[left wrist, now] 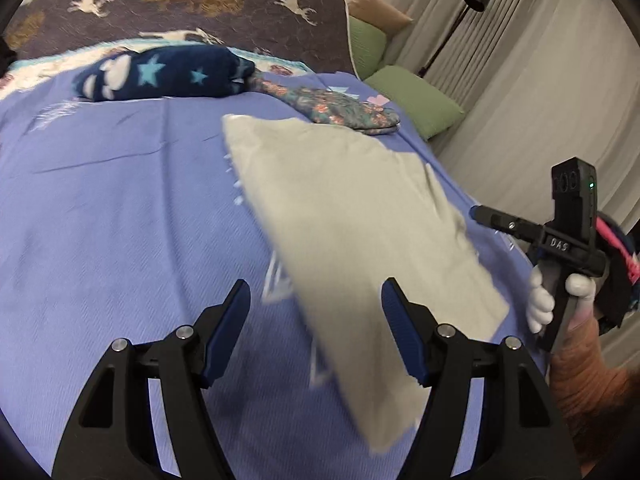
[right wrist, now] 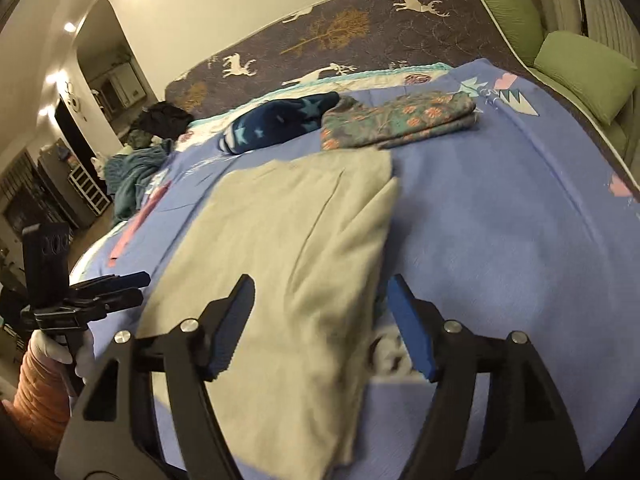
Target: Fold small clothes
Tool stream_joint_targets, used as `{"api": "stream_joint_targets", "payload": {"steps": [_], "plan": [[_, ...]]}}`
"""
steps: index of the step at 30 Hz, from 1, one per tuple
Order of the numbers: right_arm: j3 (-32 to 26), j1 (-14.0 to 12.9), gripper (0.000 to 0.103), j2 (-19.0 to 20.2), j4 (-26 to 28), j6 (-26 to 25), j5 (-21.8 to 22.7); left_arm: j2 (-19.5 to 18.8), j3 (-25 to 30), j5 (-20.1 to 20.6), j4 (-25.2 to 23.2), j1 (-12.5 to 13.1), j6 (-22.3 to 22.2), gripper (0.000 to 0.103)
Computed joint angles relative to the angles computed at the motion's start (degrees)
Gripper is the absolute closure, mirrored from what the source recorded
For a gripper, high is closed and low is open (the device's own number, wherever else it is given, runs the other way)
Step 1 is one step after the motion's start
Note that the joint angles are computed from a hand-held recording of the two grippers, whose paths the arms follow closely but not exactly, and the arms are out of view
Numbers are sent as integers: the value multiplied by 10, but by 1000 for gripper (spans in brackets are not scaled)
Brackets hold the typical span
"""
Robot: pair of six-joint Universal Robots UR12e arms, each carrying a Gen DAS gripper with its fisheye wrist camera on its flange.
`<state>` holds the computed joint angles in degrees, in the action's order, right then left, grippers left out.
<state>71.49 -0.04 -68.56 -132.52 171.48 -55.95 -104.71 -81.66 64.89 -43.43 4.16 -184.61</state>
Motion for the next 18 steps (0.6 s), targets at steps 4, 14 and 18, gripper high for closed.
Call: {"api": "stream_joint_targets", "payload": {"steps": [4,14,18], "plan": [[-51,1,33,32,66,-10,10,-36,47,6,-35,-5,8,34],[-151,5,32,113,144,-14,62,-87,102,-29,-52,-1,10,34],[-176,3,59,131,170,-25,95,-96,110,-43,-48,2,10,34]]}}
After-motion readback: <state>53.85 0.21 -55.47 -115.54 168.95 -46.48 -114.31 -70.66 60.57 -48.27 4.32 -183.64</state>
